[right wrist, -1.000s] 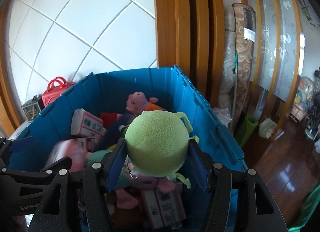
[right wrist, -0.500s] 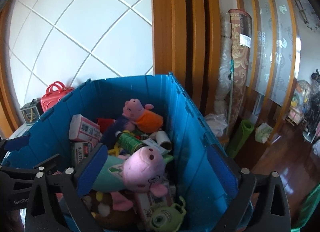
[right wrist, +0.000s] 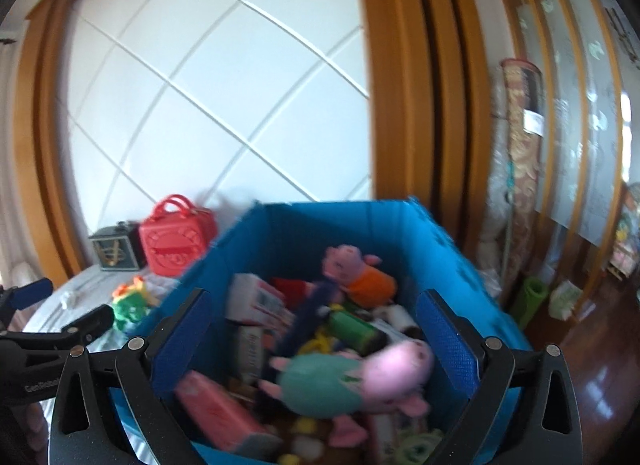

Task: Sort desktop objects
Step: 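Move both tools back to the large green frog plush on the bed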

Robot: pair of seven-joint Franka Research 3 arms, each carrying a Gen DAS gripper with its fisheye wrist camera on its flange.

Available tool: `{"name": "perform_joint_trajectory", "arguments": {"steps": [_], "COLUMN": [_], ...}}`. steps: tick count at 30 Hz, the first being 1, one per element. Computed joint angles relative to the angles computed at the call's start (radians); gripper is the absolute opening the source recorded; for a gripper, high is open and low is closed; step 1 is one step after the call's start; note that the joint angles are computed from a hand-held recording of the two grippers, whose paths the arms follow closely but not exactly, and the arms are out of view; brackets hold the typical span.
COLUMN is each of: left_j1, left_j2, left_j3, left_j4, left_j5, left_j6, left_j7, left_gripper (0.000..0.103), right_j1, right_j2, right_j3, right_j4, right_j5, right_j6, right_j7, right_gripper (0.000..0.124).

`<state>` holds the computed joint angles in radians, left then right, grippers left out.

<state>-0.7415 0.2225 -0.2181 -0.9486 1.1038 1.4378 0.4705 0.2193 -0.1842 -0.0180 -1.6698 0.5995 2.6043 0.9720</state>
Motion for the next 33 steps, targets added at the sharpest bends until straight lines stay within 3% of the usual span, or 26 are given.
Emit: {"name": "perform_joint_trajectory", "arguments": {"steps": [4, 8, 12, 15, 21, 26, 28, 30, 33], "left_j1": [0.094, 0.188, 0.243, 0.274, 0.331, 0.371, 0.386, 0.406, 0.421], "left_j2": [-0.268, -0.532, -0.731, -0.81, -0.83, -0.766, -0.716, -0.662, -0.576], "left_j3": [0.003, 0.051, 0.15, 0.221, 0.322, 0.363, 0.372, 0.373, 0.378], "left_j4": [-0.349, -0.674, -0.885, -0.976, -1.081, -1.128, -1.133, -1.134, -1.136], "left_j5": [-0.067, -0.137, -0.22, -0.264, -0.366, -0.453, -0.489, -0.519, -0.59], "left_j6": [0.06, 0.191, 0.296, 0.362, 0.491, 0.573, 0.602, 0.633, 0.697], "left_j7": [-0.111, -0.13, -0.065, 0.027, 0.106, 0.169, 0.191, 0.202, 0.242], "left_gripper": [0.102, 0.102, 0.102, 0.102, 0.102, 0.102, 0.102, 0.102, 0.102], "right_j1": [0.061, 0.111, 0.144, 0.184, 0.32, 0.402, 0.42, 0.433, 0.434], "right_j2": [-0.009, 0.003, 0.063, 0.149, 0.35, 0.504, 0.564, 0.634, 0.744], "right_j3": [0.052, 0.134, 0.239, 0.289, 0.244, 0.173, 0.144, 0.113, 0.08], "right_j4": [-0.01, -0.012, 0.034, 0.115, 0.321, 0.472, 0.522, 0.588, 0.708], "right_j5": [0.018, -0.082, -0.344, -0.563, -0.814, -0.843, -0.835, -0.825, -0.791], "right_j6": [0.042, 0.095, 0.117, 0.093, -0.075, -0.251, -0.296, -0.347, -0.425], "right_j7": [-0.011, 0.108, 0.359, 0.578, 0.851, 0.851, 0.837, 0.824, 0.792], "right_gripper": [0.103, 0.103, 0.103, 0.103, 0.103, 0.102, 0.097, 0.074, 0.067]}}
